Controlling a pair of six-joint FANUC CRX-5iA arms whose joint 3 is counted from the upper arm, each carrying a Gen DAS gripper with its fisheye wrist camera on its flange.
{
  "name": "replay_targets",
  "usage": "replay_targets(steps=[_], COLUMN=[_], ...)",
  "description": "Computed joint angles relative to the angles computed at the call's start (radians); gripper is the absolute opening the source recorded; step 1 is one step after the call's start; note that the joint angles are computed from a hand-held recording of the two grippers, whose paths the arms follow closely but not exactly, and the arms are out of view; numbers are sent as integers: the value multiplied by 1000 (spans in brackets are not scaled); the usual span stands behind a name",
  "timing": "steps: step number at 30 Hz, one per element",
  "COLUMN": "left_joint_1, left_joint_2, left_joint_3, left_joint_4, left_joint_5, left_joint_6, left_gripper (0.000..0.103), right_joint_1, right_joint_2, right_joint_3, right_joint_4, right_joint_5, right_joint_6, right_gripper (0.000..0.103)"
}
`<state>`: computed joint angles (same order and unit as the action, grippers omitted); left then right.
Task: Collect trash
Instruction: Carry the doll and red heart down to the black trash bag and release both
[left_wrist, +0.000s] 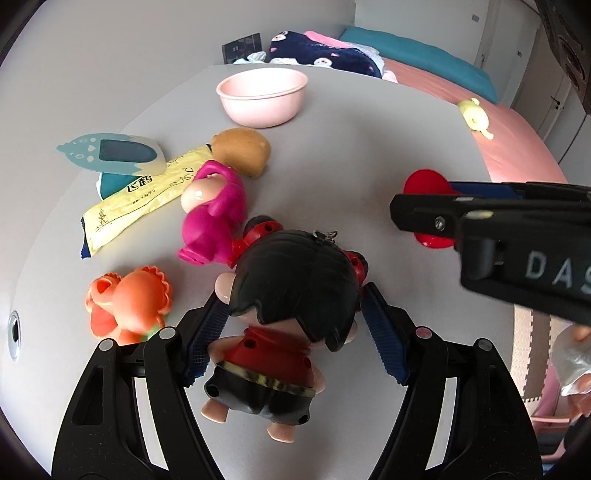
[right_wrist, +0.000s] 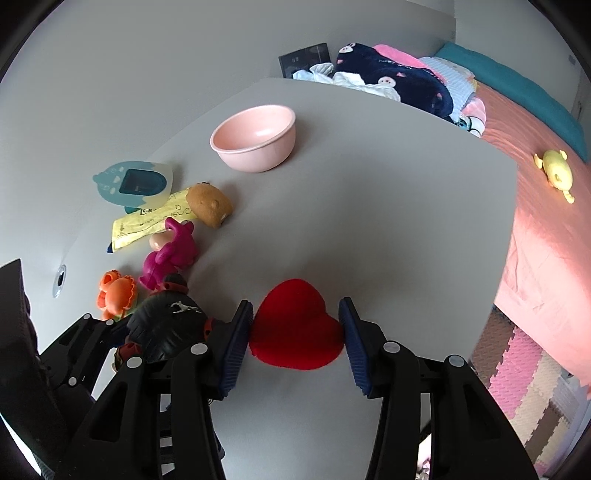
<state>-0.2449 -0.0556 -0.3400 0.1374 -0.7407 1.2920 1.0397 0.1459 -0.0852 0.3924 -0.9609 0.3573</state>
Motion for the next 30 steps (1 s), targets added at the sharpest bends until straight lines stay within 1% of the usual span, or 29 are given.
replay_targets(steps=[5,8,11,14,17,21,30], left_joint_1=[-17,-33,-49,-93,-139,-209,-337], left_joint_2=[-33,-54,-68,-63,-58,-36,52], left_joint_3=[-22,-33,-44,-16,8,47,129], left_joint_4=[11,6,28,-6,-20,-42,-48], left_joint_5=[5,16,21,1,-8,-17,-33], left_joint_6=[6,33,35,73,89,104,102], left_gripper=[70,70,70,70,70,70,70], right_joint_1=[9,17,23,27,29,34,62], right_joint_2=[-63,-111,-163,-219,-273,-352,-543], right_joint_3=[-57,-105,-155,-207,-256,-322,-475], right_joint_4=[20,42,62,88,109,135,166], right_joint_5=[9,13,20,21,12,-13,-124], right_joint_6=[-37,-67,-102,-147,-187,-244,-378], right_gripper=[50,50,50,50,50,50,50])
